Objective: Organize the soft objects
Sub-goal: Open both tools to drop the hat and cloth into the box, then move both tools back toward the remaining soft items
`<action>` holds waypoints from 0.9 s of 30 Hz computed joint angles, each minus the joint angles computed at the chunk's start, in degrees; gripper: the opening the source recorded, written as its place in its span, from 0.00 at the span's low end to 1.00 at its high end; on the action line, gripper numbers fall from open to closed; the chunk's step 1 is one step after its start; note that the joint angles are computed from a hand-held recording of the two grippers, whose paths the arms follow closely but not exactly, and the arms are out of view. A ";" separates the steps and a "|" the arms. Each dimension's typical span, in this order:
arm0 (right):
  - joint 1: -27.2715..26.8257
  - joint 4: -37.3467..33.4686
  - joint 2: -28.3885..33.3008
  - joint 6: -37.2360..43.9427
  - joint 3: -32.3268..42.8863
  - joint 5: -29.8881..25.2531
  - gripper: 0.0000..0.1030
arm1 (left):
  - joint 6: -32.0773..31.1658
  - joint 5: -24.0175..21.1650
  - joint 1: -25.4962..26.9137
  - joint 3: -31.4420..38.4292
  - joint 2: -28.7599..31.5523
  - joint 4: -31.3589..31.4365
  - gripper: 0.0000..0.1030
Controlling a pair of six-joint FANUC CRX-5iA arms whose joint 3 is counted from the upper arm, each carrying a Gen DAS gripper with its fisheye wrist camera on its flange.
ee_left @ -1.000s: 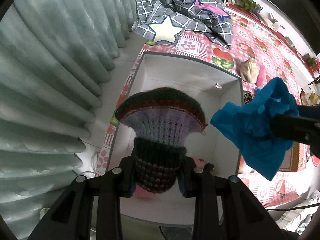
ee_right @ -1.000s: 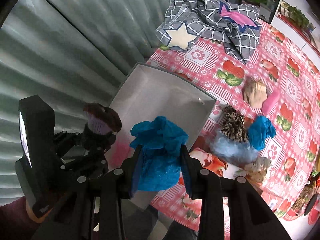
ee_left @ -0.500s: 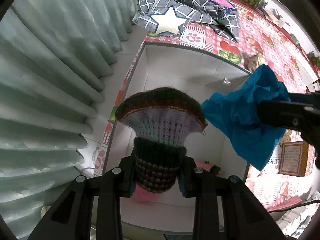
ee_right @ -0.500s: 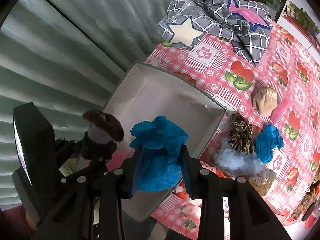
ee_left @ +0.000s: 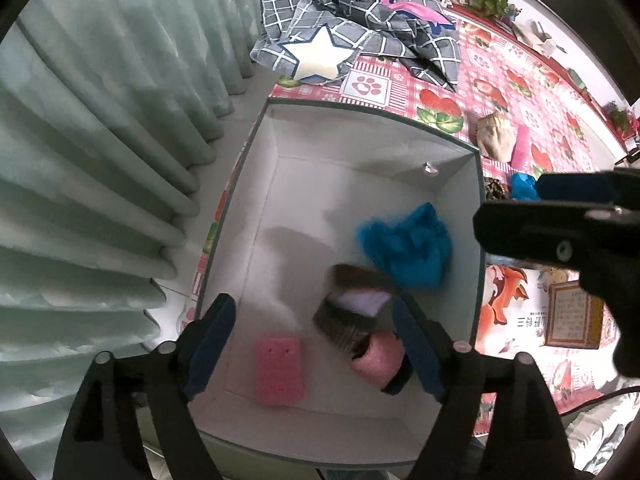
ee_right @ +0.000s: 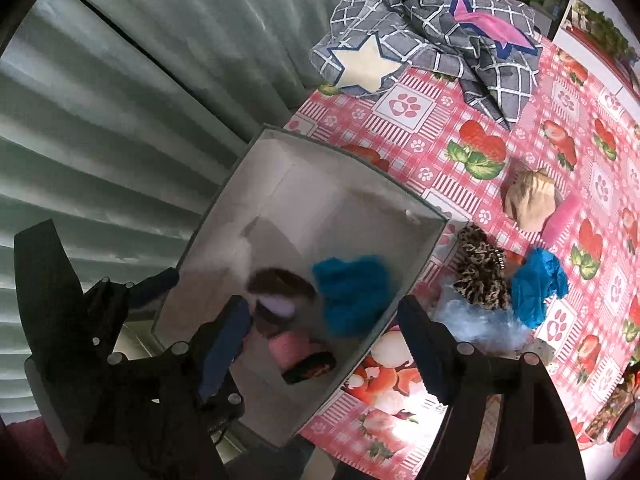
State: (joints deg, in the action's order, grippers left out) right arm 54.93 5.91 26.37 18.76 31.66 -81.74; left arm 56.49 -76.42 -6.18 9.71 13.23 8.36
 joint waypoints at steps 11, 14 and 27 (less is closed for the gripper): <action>2.12 6.63 -0.06 -1.70 0.89 -6.79 1.00 | 0.93 -0.42 -0.30 0.62 -0.38 0.89 1.00; 2.40 7.15 -1.20 -2.70 -0.33 -6.81 1.00 | 0.49 -0.58 -0.97 0.99 -0.72 1.17 1.00; 4.31 10.34 -7.82 -9.49 -7.68 -6.61 1.00 | -1.03 -0.99 -4.68 1.66 -2.28 1.38 1.00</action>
State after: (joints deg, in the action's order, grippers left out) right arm 59.24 16.26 18.55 9.27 23.98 -88.35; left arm 55.46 -77.41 -10.85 11.37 10.96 9.74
